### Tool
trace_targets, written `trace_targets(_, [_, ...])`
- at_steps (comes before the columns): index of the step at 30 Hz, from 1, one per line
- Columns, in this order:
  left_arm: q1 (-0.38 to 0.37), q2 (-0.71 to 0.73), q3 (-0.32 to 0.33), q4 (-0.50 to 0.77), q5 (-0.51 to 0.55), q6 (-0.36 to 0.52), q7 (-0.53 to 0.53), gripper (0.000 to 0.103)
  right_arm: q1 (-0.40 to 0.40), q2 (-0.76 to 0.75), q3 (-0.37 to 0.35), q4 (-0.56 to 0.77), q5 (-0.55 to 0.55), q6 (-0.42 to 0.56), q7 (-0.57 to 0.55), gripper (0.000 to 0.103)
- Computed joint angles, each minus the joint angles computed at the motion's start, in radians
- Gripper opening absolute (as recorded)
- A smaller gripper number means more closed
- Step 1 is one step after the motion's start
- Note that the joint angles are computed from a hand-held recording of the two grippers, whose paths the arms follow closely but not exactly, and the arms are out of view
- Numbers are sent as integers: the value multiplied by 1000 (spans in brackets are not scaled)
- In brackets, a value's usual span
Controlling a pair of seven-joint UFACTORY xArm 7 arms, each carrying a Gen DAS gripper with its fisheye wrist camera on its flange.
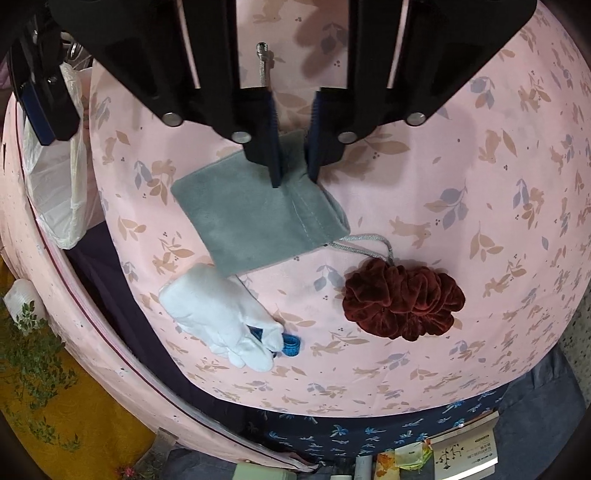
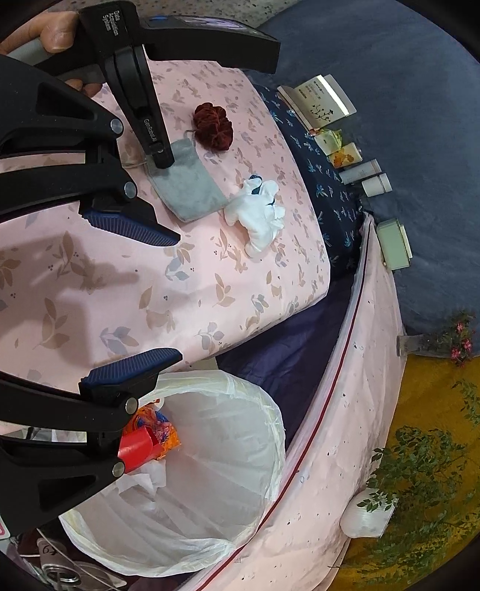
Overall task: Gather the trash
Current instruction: 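Grasp the grey velvet pouch with the left tool, then grasp the white cloth with the right tool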
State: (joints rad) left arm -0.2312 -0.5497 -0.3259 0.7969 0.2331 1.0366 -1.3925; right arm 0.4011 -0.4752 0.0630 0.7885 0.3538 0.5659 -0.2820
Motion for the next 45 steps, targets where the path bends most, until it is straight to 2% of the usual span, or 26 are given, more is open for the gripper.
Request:
trace_targets(8, [-10, -66, -19, 22, 25, 50, 24, 8, 14, 14, 24, 25, -5, 2, 29, 56])
trace_targets(18, [67, -172, -13, 65, 72, 115, 107, 8, 49, 105, 56, 124, 22, 2, 59, 56])
trace_targets(25, [128, -168, 9, 72, 97, 70, 174, 8, 60, 226, 86, 214, 25, 2, 79, 56])
trace_targets(34, [164, -134, 39, 34, 88, -9, 220, 8, 45, 365, 118, 292, 17, -8, 110, 53])
trace_targets(37, [168, -120, 44, 24, 82, -27, 225, 8, 40, 399, 124, 316, 23, -3, 109, 46])
trace_targets(40, [171, -109, 49, 17, 77, -44, 230, 8, 36, 422, 128, 331, 39, 6, 97, 33])
trace_targets(42, [172, -99, 50, 18, 77, -50, 233, 8, 32, 432, 131, 337, 49, 12, 85, 19])
trace_targets(45, [171, -90, 49, 20, 74, -54, 231, 8, 28, 425, 131, 327, 71, 13, 71, 11])
